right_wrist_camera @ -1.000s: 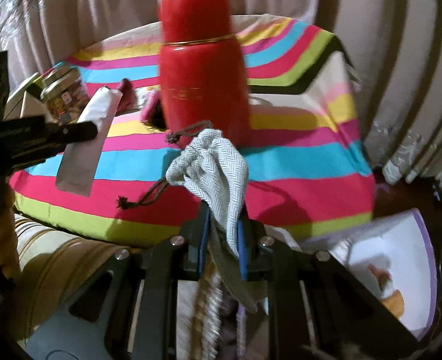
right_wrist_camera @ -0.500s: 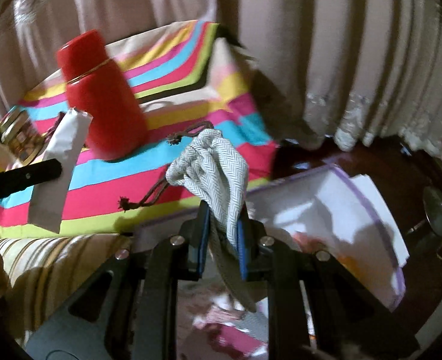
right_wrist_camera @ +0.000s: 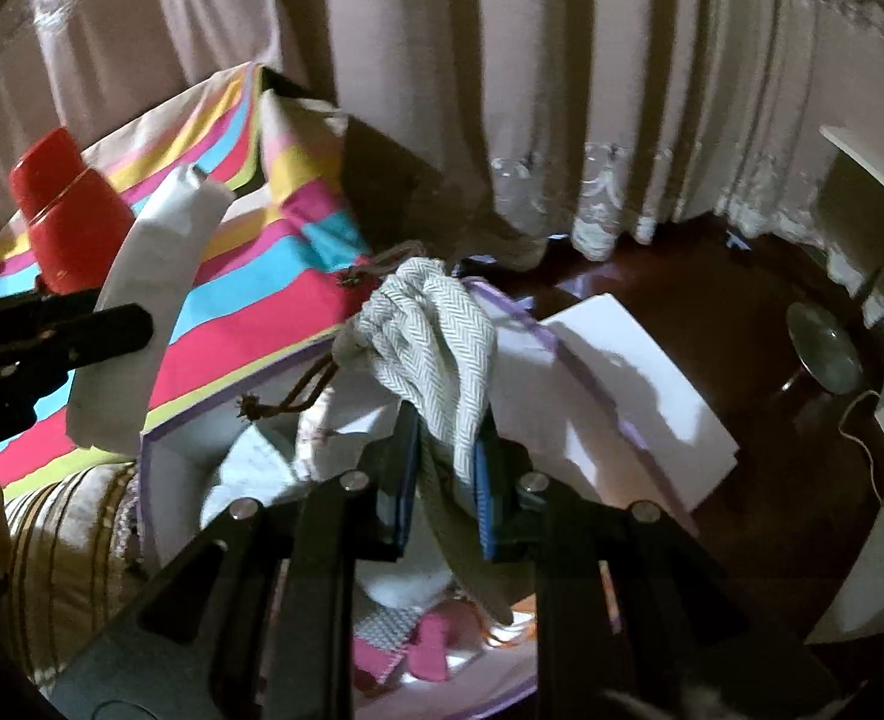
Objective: Organize soft objects
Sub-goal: 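Carry the white roll and grey bag to the white box and open both grippers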
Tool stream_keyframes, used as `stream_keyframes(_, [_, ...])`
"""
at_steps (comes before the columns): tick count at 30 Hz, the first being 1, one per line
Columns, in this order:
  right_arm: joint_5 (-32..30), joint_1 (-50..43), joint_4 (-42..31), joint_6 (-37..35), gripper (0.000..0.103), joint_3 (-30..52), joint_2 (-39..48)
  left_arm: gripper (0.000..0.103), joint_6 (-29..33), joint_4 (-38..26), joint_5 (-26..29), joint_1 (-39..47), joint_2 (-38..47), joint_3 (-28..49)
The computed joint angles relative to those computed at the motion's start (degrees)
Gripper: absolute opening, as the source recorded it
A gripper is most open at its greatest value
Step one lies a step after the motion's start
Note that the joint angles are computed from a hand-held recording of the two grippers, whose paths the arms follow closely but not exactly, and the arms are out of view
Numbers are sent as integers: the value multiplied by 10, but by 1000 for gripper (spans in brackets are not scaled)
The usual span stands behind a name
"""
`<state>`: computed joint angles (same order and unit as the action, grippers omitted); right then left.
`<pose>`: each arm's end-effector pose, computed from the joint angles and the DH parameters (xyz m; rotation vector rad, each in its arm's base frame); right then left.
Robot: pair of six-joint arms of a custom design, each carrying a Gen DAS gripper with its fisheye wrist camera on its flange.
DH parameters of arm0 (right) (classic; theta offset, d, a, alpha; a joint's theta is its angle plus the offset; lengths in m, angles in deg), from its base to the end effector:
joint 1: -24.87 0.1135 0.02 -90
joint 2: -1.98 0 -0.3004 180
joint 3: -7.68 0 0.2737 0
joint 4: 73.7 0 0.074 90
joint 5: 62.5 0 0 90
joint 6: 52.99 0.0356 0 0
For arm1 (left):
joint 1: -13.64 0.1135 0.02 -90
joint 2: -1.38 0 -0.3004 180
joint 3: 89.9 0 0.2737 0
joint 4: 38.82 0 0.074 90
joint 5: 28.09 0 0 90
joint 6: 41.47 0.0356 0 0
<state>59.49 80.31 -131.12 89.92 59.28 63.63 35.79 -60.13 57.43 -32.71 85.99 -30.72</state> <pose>0.1215 0.1431 0.2339 0.0864 2.4695 -0.0155 0.2188 -0.2253 0.2153 0.6636 2.3271 -0.3908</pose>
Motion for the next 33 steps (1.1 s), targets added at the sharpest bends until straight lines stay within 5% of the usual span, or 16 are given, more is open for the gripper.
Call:
stream_keyframes(5, [6,-17,-23,9,22,-13,-33,36,33,17,-5,-25,44,38])
stream_keyframes(8, [7,-22,-36,16,27,-16,-44,52,46,9,-4,-25,64,54])
stream_keyframes(10, [3,-26,-36,14,37,-18,-50,67,41,12,-9,-20,51,41])
stream_keyframes(13, [8,-25,-41,17,59,-18,-53,68,36,19,-9,-12,48,34])
stream_keyframes(23, [20,21,-38,14,60,12,-9,68,7,49,-12,40,-53,-56])
stream_keyframes(33, [15,82,-3,1,60,75,95,68,13,-18,12,123,-220,-142])
